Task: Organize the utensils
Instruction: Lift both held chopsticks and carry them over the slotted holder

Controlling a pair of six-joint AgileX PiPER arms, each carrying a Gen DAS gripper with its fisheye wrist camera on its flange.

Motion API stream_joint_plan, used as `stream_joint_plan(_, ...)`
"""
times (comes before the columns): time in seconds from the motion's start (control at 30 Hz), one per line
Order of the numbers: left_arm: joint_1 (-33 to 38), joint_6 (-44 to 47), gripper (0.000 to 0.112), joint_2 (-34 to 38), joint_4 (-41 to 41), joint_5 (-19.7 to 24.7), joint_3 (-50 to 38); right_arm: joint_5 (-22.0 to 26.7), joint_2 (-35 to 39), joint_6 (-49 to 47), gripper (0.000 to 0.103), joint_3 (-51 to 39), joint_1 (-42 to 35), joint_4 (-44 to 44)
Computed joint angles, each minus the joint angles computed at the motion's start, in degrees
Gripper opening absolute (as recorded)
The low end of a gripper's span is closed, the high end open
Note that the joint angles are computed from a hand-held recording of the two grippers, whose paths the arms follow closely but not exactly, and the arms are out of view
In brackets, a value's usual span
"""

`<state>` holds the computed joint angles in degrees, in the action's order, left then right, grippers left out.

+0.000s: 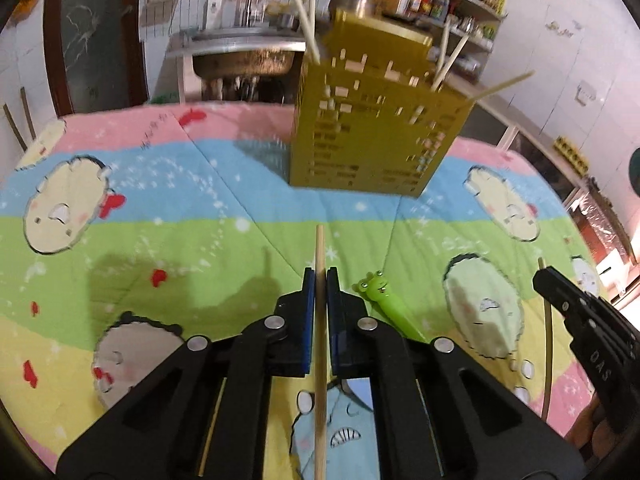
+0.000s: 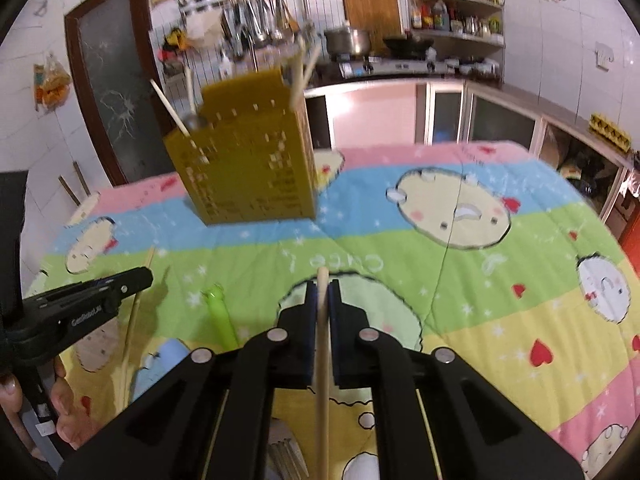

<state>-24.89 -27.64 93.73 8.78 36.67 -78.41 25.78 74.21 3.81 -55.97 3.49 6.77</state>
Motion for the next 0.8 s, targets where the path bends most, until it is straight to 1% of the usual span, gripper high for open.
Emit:
stream_joint_plan(0.1,-0.22,-1.98,0.005,-4.95,2.50,-2.95,4.47,-1.43,-3.49,-2.17,0.006,1.62,-0.62,2.51)
stream_joint_plan(0.17,-1.20,-5.73,0.005,-8.43,6.98,-4.47,7.47,-3.14,-6.32,-2.49,0.006,3.40,-0.79,3.24)
stream_joint_plan(0.3,-2.66,-12.10,0.005,-14.59,14.80,-6.89,12.82,-6.53,-11.16,-6.75,0.006,6.67,-1.86,8.55)
stream_joint_plan(0.37,-3.77,-16.24,0.005,-17.77,19.23,-7.51,15.58,-7.30,-13.29,-7.42,0.006,7.76,-2.27,9.89)
stream_joint_plan(0.47,-5.81,-22.66,0.005,-20.97,26.08,-7.23,18.33,-8.08,-16.08,-7.99,0.006,9.06,-2.66,11.30)
stream_joint_plan(0.5,-6.92,-25.74,0.005,-22.29,29.54,-6.91,19.44,-8.31,-16.87,-7.34,0.006,9.42,-2.52,10.81)
stream_joint_plan(0.67,-10.70,-33.06,0.005,-26.64,37.79,-4.31,22.46,-9.19,-21.16,-1.87,0.006,11.73,-0.94,5.15)
stream_joint_plan(0.8,-13.12,-36.83,0.005,-28.68,41.65,-2.17,23.74,-10.47,-24.38,8.07,0.006,13.73,1.60,-5.59)
